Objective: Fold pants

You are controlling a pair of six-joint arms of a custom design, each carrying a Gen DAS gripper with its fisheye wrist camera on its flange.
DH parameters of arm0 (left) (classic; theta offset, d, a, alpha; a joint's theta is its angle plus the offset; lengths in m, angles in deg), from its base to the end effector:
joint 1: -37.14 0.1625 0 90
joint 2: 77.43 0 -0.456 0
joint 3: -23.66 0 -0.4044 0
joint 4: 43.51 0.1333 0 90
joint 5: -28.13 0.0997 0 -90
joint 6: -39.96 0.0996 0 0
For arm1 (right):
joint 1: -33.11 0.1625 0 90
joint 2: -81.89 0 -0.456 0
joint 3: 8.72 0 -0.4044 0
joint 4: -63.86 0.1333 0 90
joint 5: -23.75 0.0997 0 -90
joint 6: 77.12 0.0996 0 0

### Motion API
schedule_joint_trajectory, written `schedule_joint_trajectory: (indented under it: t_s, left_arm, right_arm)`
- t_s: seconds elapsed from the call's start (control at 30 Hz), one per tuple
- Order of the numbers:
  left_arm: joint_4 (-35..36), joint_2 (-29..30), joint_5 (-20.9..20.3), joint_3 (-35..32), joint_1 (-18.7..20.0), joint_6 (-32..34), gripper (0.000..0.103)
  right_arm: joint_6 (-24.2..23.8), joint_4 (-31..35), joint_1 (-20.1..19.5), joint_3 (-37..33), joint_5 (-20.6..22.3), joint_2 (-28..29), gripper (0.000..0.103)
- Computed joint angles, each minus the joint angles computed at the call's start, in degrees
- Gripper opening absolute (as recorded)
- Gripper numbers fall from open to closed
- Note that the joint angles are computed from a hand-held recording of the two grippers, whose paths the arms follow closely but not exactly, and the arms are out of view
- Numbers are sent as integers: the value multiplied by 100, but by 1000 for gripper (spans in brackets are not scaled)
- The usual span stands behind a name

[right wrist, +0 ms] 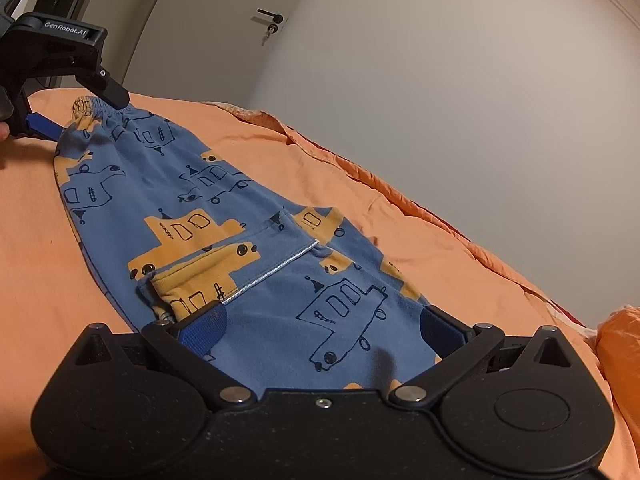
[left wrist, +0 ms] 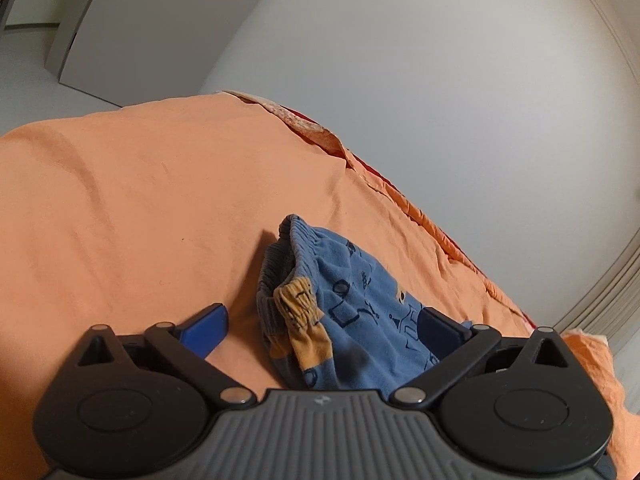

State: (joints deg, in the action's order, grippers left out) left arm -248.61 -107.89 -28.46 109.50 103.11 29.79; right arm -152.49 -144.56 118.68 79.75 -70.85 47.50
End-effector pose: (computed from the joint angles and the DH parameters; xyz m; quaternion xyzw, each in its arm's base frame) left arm -0.1315 -0.7569 0.1050 -0.0418 0.8418 -0.5291 0.0980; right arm 0.0673 -0.7537 0.1394 0.4734 -0.7012 0.3863 0.3673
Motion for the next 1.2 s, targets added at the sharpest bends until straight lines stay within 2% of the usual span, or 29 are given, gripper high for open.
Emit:
schedule_joint_trajectory:
  t_s: [0.1, 0.17, 0.27, 0.37, 0.43, 0.47, 0.53, 0.6, 0.67, 0.73, 0.8, 0.83, 0.93, 1.0, 1.2]
  left_arm:
    - [-113, 19, -29, -3, 13, -107, 101]
    - [-33, 13, 128, -10, -25, -147, 97]
    - [48, -6, 377, 7, -81, -262, 87]
    - [-64, -20, 411, 62, -74, -558, 72]
    - [-112, -59, 231, 127, -17, -871, 53]
    - [-109, -77, 138, 151, 16, -1024, 50]
    - [-10, -88, 105, 145, 48, -1238, 29]
    - [179, -110, 154, 120, 40, -1418, 22]
    - [305, -97, 424, 52, -62, -1423, 19]
    - [364, -69, 630, -39, -194, -1220, 18]
    - [217, -45, 605, -98, -324, -810, 18]
    - [174, -31, 582, -139, -395, -568, 18]
    - [223, 35, 581, -303, -645, 203, 18]
    - [266, 113, 508, -420, -812, 726, 18]
    - [1117, 494, 47, -1039, -1179, 2166, 18]
  right_arm:
    - [19, 21, 1, 4, -6, -8, 102]
    - [40, 39, 0, 9, -5, -14, 102]
    - [74, 76, -2, 0, -6, -22, 102]
    - [98, 101, 0, -12, -11, -25, 102]
    - [126, 126, 0, -18, -15, -29, 102]
    - [145, 150, -2, -21, -16, -35, 102]
    - [203, 202, -3, -26, -23, -48, 102]
    - [269, 283, -5, -39, -28, -66, 102]
    - [348, 379, -10, -54, -31, -87, 102]
    - [454, 522, -7, -82, -53, -116, 102]
    - [676, 810, 18, -130, -105, -199, 102]
    - [855, 886, 23, -130, -46, -263, 102]
    - [1599, 476, -6, -13, 391, -464, 102]
    - [1905, 616, -26, 15, 521, -652, 102]
    - [1761, 343, -127, 208, 228, -1020, 102]
